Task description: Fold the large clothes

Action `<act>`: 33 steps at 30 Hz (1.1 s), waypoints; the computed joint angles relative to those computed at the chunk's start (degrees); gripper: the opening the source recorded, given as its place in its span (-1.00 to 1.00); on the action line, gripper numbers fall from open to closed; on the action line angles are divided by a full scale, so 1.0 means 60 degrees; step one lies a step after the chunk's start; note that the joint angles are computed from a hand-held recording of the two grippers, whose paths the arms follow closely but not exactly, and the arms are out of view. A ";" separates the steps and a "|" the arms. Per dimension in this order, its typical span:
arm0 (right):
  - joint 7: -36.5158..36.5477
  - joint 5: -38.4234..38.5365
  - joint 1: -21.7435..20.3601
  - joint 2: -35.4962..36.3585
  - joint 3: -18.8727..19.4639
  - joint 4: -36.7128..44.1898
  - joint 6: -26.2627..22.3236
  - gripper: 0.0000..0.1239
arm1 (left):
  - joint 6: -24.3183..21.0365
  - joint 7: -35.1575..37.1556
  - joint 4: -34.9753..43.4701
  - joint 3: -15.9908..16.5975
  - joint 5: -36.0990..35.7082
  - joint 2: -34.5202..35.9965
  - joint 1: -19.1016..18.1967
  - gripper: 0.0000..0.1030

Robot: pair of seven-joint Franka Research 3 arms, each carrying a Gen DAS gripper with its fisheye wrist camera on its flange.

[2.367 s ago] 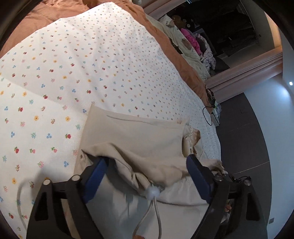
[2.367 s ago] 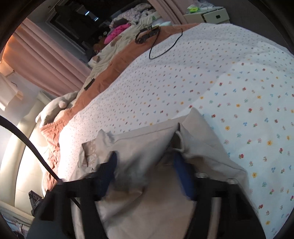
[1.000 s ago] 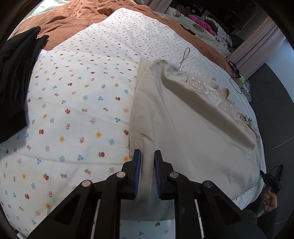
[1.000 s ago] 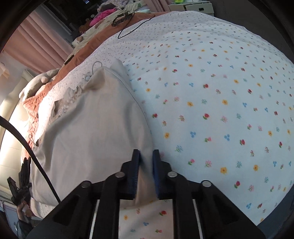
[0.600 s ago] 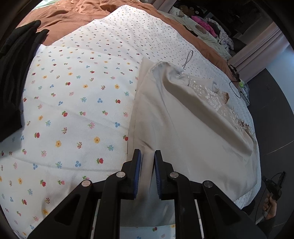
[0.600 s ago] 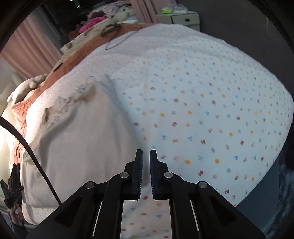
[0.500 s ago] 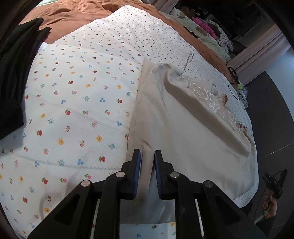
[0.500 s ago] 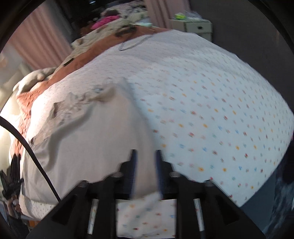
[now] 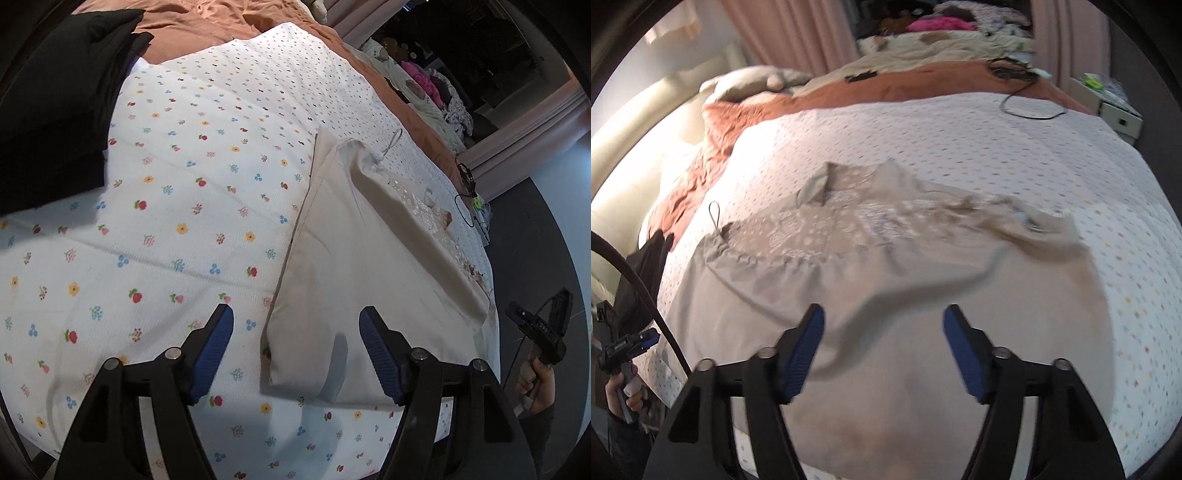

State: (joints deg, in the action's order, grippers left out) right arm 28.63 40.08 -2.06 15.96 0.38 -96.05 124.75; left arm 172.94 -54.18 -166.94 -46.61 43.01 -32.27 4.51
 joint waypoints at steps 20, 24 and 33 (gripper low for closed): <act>0.2932 -0.3948 0.2312 0.3563 0.0462 0.3435 0.0426 -1.00 | -0.0230 -0.2378 0.0154 -0.0850 0.0115 -0.0046 0.0094 0.38; 0.3173 -0.3990 0.2383 0.3971 0.0521 0.3998 0.1153 -1.00 | -0.0367 -0.2442 0.0208 -0.0671 0.0114 0.0053 -0.0133 0.38; 0.3614 -0.3977 0.2454 0.4695 0.0640 0.5023 0.1457 -1.00 | 0.0113 -0.3856 0.0252 -0.1541 0.0344 -0.0347 0.0350 0.38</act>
State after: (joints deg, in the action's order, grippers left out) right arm 50.31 16.22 12.66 44.14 4.21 -65.92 133.49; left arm 173.62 -77.31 -165.43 -55.85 45.07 -34.36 6.61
